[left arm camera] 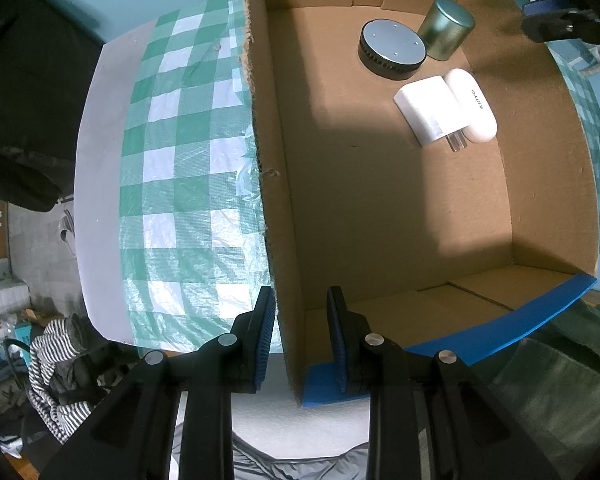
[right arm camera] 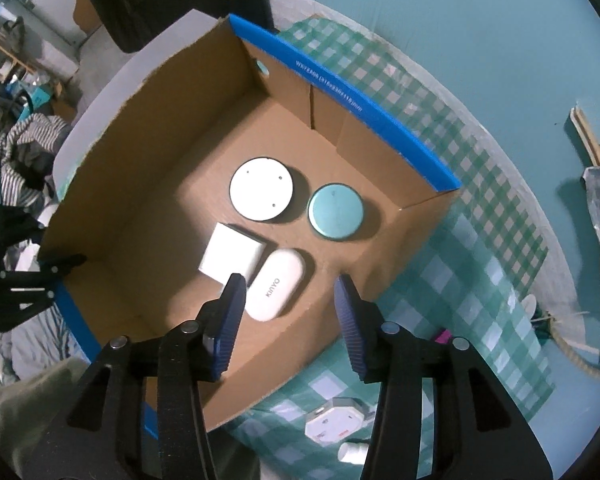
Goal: Organize rigid objects
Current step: 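Move the right tool to the second white charger block and grasp it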
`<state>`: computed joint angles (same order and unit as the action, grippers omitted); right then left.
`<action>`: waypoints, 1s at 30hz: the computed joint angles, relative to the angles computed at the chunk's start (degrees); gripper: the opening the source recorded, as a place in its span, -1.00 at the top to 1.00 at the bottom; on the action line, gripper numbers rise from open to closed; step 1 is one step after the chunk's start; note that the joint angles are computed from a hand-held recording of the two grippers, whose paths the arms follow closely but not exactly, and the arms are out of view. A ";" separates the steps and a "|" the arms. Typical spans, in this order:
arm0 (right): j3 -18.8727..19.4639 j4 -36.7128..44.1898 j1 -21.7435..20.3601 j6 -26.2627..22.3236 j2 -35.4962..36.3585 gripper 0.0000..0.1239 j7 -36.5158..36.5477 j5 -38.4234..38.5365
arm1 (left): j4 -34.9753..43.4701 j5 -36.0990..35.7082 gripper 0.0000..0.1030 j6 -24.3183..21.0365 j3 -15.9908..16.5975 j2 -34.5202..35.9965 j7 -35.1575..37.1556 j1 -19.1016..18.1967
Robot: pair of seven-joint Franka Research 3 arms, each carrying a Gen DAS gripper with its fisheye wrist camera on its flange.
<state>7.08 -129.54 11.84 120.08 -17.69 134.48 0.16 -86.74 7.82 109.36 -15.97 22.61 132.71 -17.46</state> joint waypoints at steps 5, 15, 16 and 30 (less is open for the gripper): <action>0.53 -0.51 -0.18 -1.18 -2.05 0.20 1.25 -1.25 | 0.76 -0.47 0.49 -0.67 0.09 0.43 -0.48 0.25; 1.71 -4.12 -1.03 -3.22 -8.64 0.18 4.82 -0.92 | 0.78 -0.38 0.49 -0.65 0.12 0.57 -0.81 0.34; 1.92 -4.57 -1.14 -3.43 -9.42 0.17 5.36 -0.92 | 0.78 -0.40 0.49 -0.67 0.12 0.57 -0.83 0.36; 3.60 -18.39 -2.76 -4.73 -25.40 0.06 16.00 4.54 | -0.25 -0.47 0.49 0.09 0.07 -0.11 -0.52 0.62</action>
<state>10.68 -147.93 9.08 115.35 -43.09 150.48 4.70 -86.99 7.35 109.45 -15.90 22.50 132.19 -16.84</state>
